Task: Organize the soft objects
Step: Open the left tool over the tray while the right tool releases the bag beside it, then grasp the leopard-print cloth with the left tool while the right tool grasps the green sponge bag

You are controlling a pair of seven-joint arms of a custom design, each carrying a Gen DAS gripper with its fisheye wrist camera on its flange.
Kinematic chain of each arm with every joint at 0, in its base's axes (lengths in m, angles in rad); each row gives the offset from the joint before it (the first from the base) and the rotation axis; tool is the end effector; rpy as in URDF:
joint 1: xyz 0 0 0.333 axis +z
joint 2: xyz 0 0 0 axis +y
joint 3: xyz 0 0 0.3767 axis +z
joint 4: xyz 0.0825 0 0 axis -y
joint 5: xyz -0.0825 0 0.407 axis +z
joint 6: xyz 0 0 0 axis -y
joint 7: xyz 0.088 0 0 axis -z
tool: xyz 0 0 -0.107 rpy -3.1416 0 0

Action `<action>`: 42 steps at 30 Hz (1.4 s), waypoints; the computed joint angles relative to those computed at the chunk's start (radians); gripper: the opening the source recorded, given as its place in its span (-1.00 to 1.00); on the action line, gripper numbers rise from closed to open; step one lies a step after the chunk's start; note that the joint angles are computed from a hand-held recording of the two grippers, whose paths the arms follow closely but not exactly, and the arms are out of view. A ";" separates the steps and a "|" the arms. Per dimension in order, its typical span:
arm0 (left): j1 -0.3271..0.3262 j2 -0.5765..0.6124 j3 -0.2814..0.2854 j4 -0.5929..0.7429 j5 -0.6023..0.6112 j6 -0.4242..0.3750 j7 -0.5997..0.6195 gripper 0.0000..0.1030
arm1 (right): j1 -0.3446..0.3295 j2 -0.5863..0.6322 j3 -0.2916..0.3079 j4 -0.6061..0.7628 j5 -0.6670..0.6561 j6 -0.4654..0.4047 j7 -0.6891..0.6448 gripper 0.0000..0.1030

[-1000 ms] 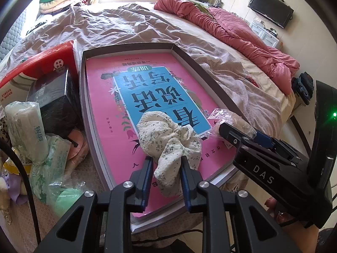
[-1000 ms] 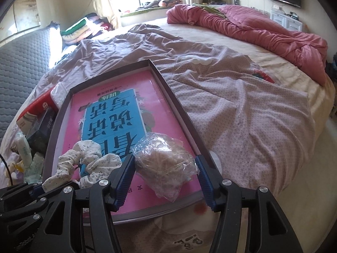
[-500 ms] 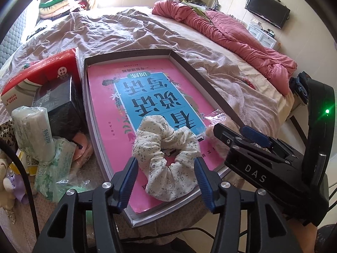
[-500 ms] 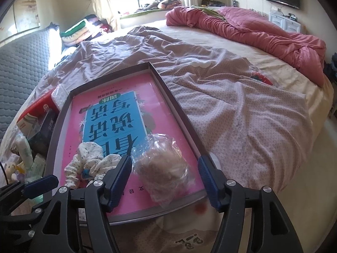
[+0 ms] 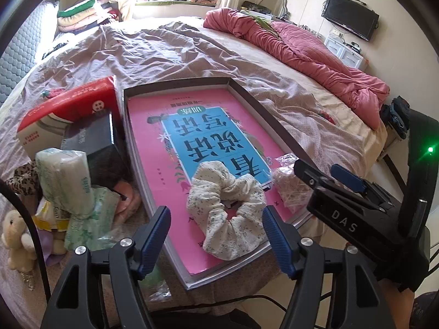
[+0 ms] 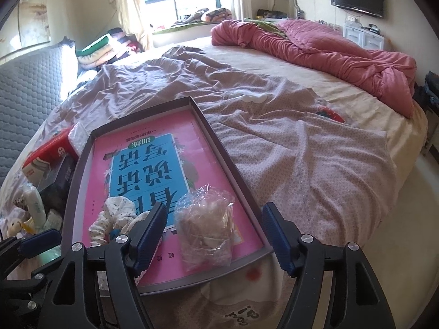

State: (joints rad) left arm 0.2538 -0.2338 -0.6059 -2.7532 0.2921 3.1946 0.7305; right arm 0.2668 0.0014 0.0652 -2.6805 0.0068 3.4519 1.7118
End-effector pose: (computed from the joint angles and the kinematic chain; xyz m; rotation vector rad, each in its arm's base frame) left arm 0.3962 -0.1758 0.3836 -2.0696 1.7606 -0.7834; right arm 0.4495 0.1541 0.3659 -1.8727 1.5569 -0.5142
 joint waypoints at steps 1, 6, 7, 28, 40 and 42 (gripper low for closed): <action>-0.026 -0.006 0.026 -0.002 -0.007 -0.009 0.007 0.39 | 0.004 -0.004 0.003 -0.005 0.028 0.017 -0.019 0.42; -0.085 -0.050 0.097 -0.017 -0.019 -0.038 0.019 0.44 | 0.020 -0.025 0.025 -0.017 0.154 0.062 -0.116 0.47; -0.088 -0.058 0.101 -0.019 -0.018 -0.046 0.018 0.45 | 0.022 -0.028 0.027 -0.018 0.163 0.066 -0.122 0.47; -0.207 -0.230 0.267 -0.130 -0.100 -0.094 0.078 0.48 | 0.086 -0.106 0.033 -0.025 0.121 0.031 -0.114 0.49; -0.178 -0.397 0.345 -0.225 -0.167 -0.148 0.127 0.48 | 0.172 -0.147 -0.039 -0.017 -0.211 0.033 0.110 0.50; -0.159 -0.420 0.355 -0.241 -0.171 -0.154 0.138 0.48 | 0.175 -0.149 -0.030 -0.014 -0.229 0.030 0.120 0.50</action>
State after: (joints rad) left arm 0.0944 -0.6536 -0.2509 -2.9938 0.1206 3.0407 0.8682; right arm 0.4421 -0.1481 0.0354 -2.6945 -0.2224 3.4819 1.8317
